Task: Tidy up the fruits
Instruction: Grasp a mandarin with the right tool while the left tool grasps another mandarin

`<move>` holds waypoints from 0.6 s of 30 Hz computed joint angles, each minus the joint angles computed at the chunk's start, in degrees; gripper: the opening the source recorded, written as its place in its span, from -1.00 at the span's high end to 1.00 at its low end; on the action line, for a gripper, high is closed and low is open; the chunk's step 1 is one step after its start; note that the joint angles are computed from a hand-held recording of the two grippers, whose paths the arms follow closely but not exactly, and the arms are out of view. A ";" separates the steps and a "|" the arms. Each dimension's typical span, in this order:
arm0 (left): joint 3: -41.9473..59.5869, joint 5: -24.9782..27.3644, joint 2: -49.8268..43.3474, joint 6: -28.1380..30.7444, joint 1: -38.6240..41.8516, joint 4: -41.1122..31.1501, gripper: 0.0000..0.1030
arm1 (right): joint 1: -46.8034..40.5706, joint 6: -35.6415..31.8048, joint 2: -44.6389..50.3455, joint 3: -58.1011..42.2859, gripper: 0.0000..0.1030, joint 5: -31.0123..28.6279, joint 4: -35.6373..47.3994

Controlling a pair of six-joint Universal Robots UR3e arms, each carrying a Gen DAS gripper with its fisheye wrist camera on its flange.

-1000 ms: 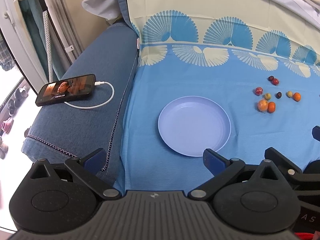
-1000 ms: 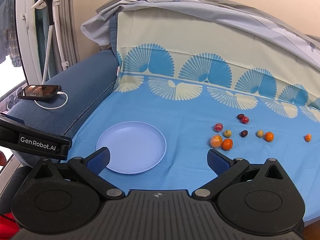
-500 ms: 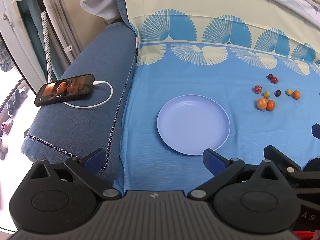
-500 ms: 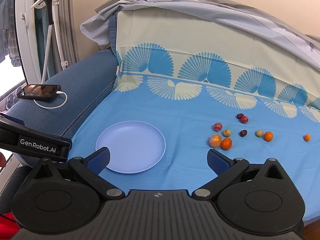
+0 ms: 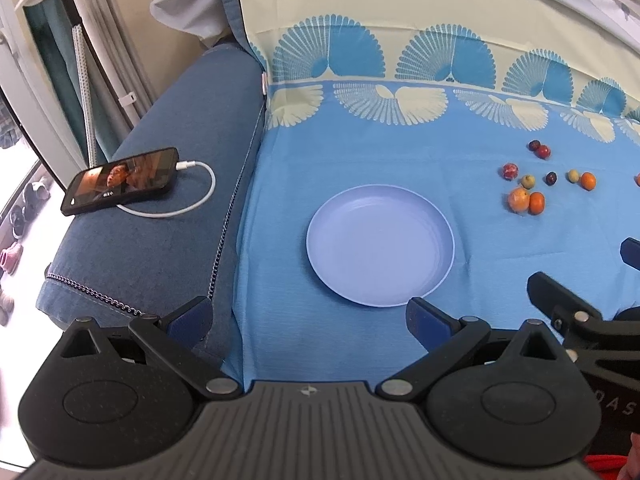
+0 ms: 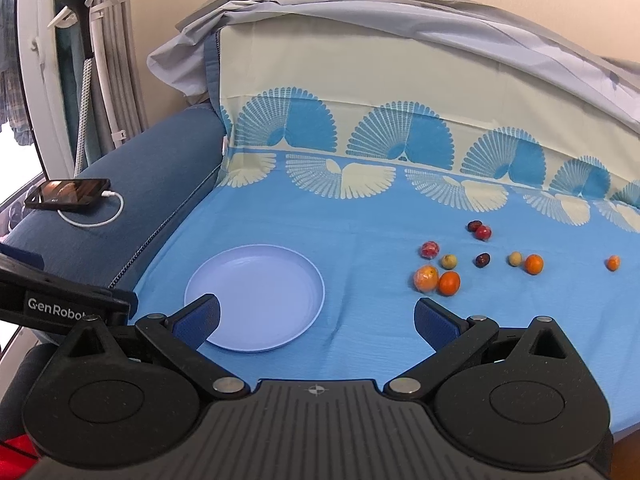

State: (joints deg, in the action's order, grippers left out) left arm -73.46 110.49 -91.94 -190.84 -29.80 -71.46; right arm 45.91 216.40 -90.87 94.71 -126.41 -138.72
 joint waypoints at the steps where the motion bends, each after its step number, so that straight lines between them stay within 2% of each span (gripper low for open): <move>1: 1.62 -0.08 -0.83 -0.19 0.17 -1.92 -0.99 | -0.23 0.21 -0.31 0.71 -0.99 0.00 -0.66; 8: 8.58 -1.82 -6.38 -0.39 -0.21 -4.83 -0.99 | -4.28 5.31 -4.62 7.72 -0.99 -0.29 -3.55; 12: 12.59 -3.38 -10.92 -0.06 -1.22 -2.87 -0.99 | -8.45 6.61 -8.78 13.32 -0.99 -0.79 -4.73; 15: 17.92 -5.03 -16.92 1.13 -2.65 -0.23 -0.99 | -13.16 6.33 -12.71 18.56 -0.99 -0.38 -5.96; 18: 27.30 -4.27 -26.30 2.72 -5.02 0.95 -0.99 | -20.53 3.59 -17.04 25.34 -0.99 1.99 -9.30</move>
State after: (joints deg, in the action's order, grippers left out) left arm -46.16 106.23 -118.24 -188.12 -34.82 -70.51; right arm 25.38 219.99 -107.90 120.05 -124.42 -148.02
